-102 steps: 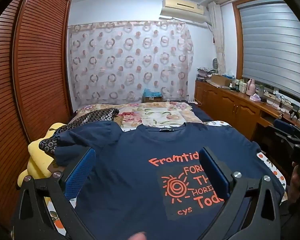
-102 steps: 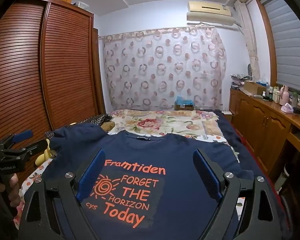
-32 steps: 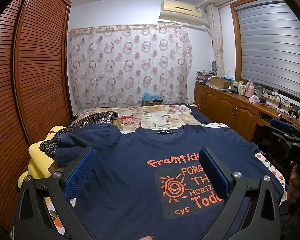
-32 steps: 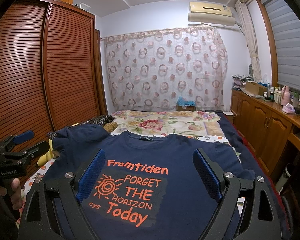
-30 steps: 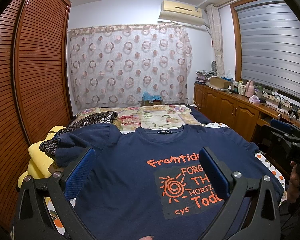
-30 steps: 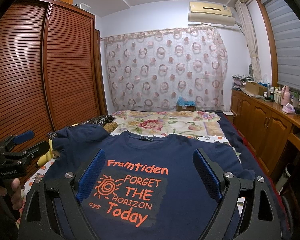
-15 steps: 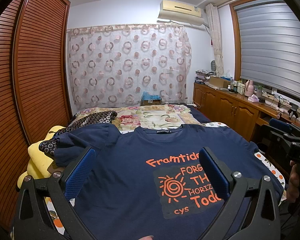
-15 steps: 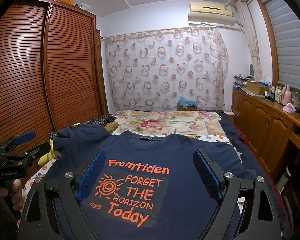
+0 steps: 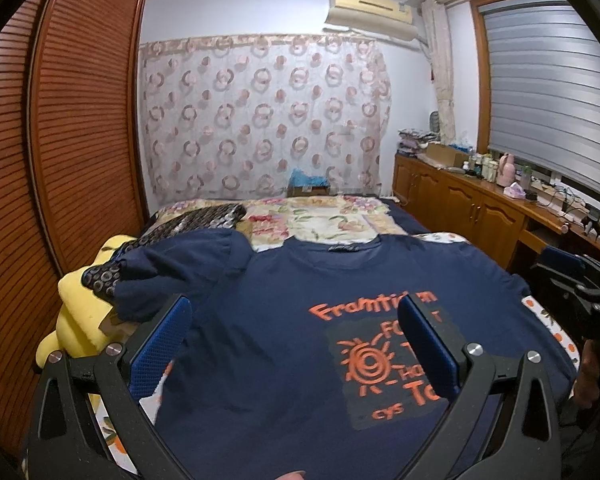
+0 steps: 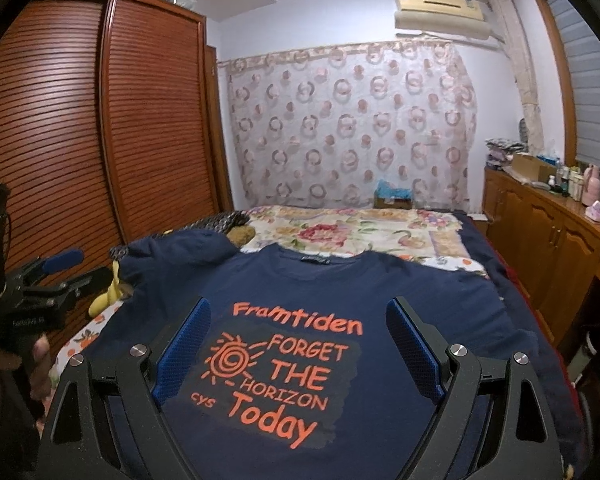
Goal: Fold small clothes
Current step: 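Grasp the navy T-shirt's side edge beside the folded stack with the left gripper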
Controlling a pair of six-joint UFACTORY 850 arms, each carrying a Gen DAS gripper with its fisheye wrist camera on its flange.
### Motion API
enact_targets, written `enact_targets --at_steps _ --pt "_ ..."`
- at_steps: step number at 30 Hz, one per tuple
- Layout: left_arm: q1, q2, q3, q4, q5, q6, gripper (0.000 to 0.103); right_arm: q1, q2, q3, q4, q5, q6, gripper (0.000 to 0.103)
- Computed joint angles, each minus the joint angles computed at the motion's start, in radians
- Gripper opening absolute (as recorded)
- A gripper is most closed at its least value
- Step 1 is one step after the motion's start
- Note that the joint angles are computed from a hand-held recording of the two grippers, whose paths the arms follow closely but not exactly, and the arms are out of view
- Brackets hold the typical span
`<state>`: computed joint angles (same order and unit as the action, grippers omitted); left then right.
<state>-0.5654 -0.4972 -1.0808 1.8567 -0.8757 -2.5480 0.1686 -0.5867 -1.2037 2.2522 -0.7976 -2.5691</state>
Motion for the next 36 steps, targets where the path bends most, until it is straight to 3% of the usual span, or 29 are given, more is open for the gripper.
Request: enact_targets --at_steps 18,27,36 --pt "0.126 0.083 0.143 -0.005 0.035 0.038 0.103 0.01 -0.15 -0.234 -0.3 0.138 0.293 0.09" --pt "0.233 0.114 0.163 0.02 0.137 0.071 0.103 0.037 -0.204 -0.337 -0.404 0.228 0.42 0.09" --pt "0.352 0.064 0.117 0.183 0.33 -0.044 0.099 0.061 -0.206 -0.344 -0.397 0.26 0.385 0.09"
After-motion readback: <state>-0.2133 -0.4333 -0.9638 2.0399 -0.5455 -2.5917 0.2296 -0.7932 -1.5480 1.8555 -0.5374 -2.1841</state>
